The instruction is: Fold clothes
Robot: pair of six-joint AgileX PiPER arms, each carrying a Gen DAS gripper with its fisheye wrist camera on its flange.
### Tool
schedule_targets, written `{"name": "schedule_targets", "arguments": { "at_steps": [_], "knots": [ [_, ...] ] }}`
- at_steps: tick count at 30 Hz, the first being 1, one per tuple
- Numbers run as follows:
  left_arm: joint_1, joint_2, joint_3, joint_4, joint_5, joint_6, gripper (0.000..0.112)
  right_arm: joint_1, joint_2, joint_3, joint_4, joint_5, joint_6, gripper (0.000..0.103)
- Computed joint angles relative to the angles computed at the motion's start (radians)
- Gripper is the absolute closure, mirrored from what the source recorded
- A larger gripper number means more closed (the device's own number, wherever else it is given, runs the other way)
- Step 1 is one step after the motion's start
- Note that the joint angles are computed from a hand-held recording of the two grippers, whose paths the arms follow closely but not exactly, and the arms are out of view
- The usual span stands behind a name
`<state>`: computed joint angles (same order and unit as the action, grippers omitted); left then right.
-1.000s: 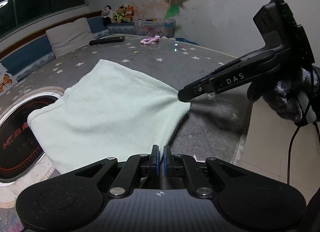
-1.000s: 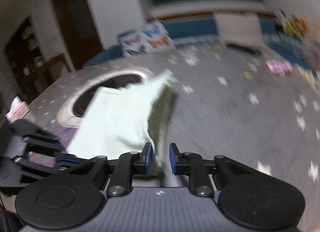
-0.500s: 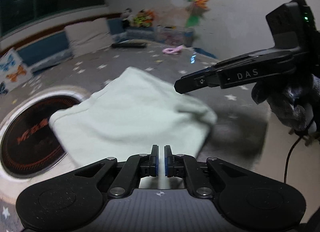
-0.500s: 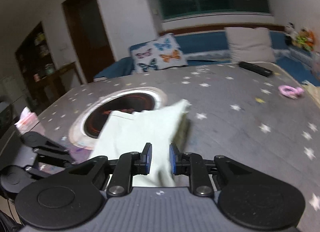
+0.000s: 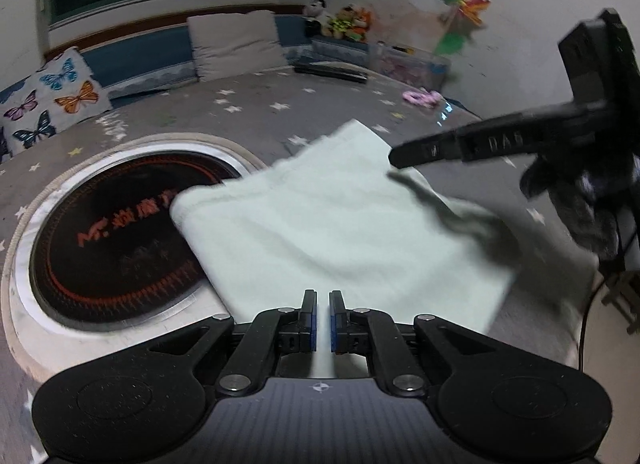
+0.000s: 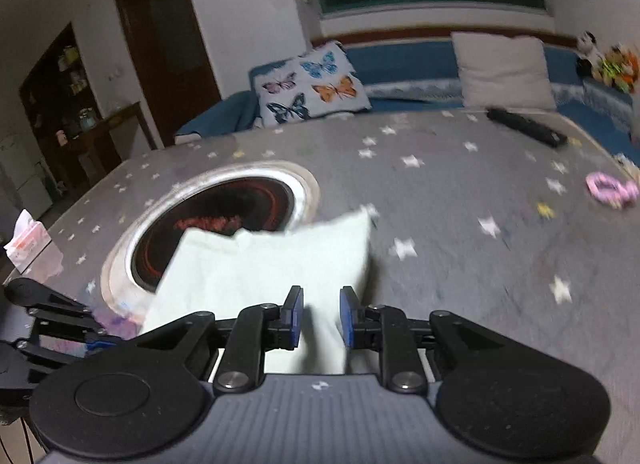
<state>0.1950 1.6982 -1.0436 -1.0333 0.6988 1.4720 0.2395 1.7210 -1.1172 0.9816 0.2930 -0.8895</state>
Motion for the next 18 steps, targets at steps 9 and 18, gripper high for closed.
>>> {"name": "schedule_targets", "arguments": {
  "at_steps": [9, 18],
  "knots": [
    [-0.023, 0.169, -0.231, 0.109, -0.059, -0.219, 0.105, 0.016, 0.186, -0.25, -0.34, 0.071, 0.346, 0.08],
    [-0.041, 0.209, -0.308, 0.138, -0.076, -0.277, 0.104, 0.03, 0.221, -0.323, -0.387, 0.116, 0.357, 0.08]
  ]
}}
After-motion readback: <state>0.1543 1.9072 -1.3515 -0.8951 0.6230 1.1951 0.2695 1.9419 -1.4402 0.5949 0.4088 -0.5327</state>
